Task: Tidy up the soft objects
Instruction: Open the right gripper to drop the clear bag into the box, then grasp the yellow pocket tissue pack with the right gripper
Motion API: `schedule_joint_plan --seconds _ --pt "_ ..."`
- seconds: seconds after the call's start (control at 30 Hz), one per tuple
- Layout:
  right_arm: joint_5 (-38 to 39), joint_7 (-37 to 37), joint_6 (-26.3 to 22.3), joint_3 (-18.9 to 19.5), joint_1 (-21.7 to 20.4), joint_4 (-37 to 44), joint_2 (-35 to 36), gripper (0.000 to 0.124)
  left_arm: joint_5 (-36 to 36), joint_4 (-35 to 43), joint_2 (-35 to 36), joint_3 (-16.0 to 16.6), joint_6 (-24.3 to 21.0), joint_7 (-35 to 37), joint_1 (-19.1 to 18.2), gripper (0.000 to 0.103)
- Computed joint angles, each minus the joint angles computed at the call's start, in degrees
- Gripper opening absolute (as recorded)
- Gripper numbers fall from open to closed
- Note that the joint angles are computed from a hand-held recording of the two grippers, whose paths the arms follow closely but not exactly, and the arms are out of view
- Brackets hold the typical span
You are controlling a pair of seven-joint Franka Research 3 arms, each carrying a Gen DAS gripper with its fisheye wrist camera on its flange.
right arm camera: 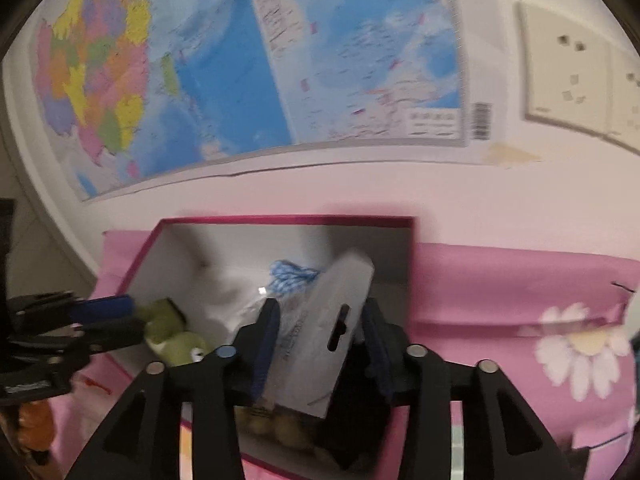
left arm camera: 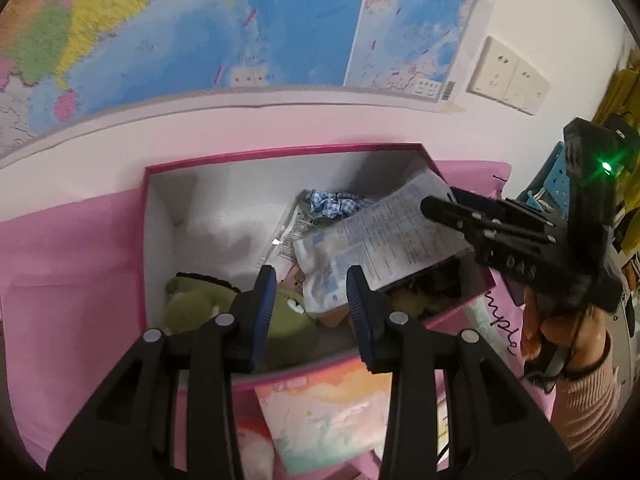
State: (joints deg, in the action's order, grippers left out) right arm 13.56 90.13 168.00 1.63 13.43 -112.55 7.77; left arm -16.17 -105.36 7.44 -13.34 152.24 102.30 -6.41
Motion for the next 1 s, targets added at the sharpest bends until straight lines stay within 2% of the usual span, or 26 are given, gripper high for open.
schedule_joint_plan --seconds 0.07,0.13,0.23,0.27,0.3,0.4,0.53,0.7,0.87,1.0 --pt "0.2 0.2 1.4 -0.2 -0.1 -2.1 -1.7 0.049 -5.0 -3.1 -2.6 -0.7 1.5 5.0 0.8 0.039" --pt "8.9 -7.7 2.8 2.3 -1.6 -4.6 -4.2 0.049 -11.4 -7.0 -6.0 -0.6 3.2 11.5 0.8 0.043" --pt "19.8 -19.2 4.8 3.1 -0.4 -8.7 -8.7 0.049 -21.9 -12.9 -11.6 1.4 4.5 22.0 -1.4 0.046" --pt "28.5 -27.8 4.3 2.7 1.1 -9.9 -10.7 0.049 -26.2 -15.3 -14.0 2.6 4.3 26.3 -2.6 0.047" --pt "33.5 -32.9 3.5 2.0 2.5 -10.7 -12.2 0.049 -28.0 -16.8 -15.4 3.4 4.6 28.0 -3.7 0.047" --pt "42.9 -43.8 -0.6 -0.1 5.9 -13.8 -16.8 0.049 -31.3 -22.1 -19.6 5.9 5.1 32.2 -6.9 0.048" --pt "44.1 -46.6 -6.6 -1.2 7.6 -16.9 -20.5 0.049 -31.5 -28.9 -24.0 8.4 5.3 32.3 -10.2 0.048" --pt "43.7 -47.8 -13.1 -0.8 9.1 -21.3 -23.1 0.049 -27.1 -35.9 -26.5 9.8 7.1 27.1 -12.0 0.048" --pt "42.7 -47.5 -16.7 0.2 9.8 -22.3 -21.3 0.049 -25.1 -39.1 -26.9 12.3 3.7 22.4 -12.9 0.048" --pt "42.9 -46.7 -18.5 0.9 10.0 -22.2 -18.8 0.049 -26.7 -39.5 -26.3 13.5 0.8 22.2 -13.5 0.048"
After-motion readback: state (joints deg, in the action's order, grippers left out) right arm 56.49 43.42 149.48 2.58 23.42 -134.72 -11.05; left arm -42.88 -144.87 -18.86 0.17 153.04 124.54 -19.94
